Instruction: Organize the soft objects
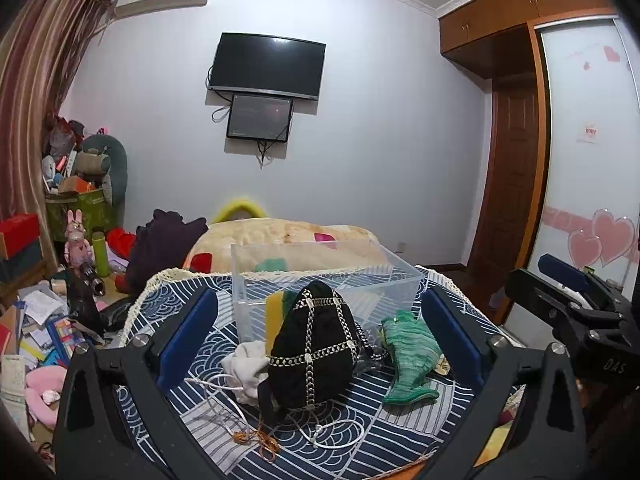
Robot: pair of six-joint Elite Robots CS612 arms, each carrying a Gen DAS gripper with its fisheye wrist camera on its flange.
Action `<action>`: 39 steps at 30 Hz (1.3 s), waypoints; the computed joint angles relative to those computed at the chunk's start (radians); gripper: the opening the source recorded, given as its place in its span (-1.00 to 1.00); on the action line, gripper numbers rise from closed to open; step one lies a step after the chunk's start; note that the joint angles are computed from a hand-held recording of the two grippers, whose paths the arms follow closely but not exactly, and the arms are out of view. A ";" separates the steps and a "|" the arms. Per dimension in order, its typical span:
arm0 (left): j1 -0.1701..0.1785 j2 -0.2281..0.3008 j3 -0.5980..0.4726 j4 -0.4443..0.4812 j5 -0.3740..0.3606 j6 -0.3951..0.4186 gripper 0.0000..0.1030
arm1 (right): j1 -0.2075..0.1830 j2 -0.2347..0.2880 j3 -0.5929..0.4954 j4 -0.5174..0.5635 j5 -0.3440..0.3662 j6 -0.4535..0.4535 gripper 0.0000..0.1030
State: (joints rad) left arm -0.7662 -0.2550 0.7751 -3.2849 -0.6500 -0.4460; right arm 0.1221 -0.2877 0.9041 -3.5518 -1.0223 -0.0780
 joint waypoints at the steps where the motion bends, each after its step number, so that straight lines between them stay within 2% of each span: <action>1: 0.001 0.000 0.001 -0.001 -0.003 -0.006 0.99 | 0.000 0.001 -0.002 0.001 -0.002 0.003 1.00; 5: 0.004 -0.004 0.007 0.029 -0.003 -0.032 0.68 | 0.001 0.004 -0.005 0.013 -0.016 0.002 0.94; 13: 0.021 0.002 -0.008 0.175 -0.033 -0.134 0.46 | 0.005 0.015 -0.033 0.123 -0.029 -0.028 0.54; 15: 0.029 0.006 -0.015 0.209 -0.060 -0.156 0.34 | 0.005 0.019 -0.042 0.155 -0.025 -0.036 0.40; 21: 0.043 0.023 -0.042 0.292 -0.126 -0.199 0.21 | 0.009 0.033 -0.076 0.303 -0.010 -0.089 0.24; 26: 0.056 0.029 -0.046 0.304 -0.200 -0.219 0.02 | 0.019 0.043 -0.098 0.417 -0.015 -0.140 0.22; 28: 0.058 0.035 -0.054 0.316 -0.214 -0.226 -0.11 | 0.024 0.046 -0.105 0.453 -0.026 -0.161 0.13; 30: 0.058 0.038 -0.059 0.323 -0.220 -0.229 -0.35 | 0.028 0.050 -0.114 0.488 -0.043 -0.178 0.03; 32: 0.060 0.041 -0.061 0.321 -0.236 -0.230 -0.46 | 0.032 0.056 -0.128 0.524 -0.057 -0.190 -0.11; 36: 0.053 0.042 -0.065 0.313 -0.210 -0.223 -0.57 | 0.036 0.054 -0.123 0.529 -0.097 -0.198 -0.41; 39: 0.050 0.040 -0.061 0.290 -0.190 -0.200 -0.64 | 0.029 0.049 -0.114 0.510 -0.083 -0.174 -0.50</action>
State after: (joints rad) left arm -0.7165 -0.2149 0.7138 -2.9951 -0.8397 -0.6461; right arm 0.1509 -0.2390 0.7900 -3.0416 -1.1056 -0.2519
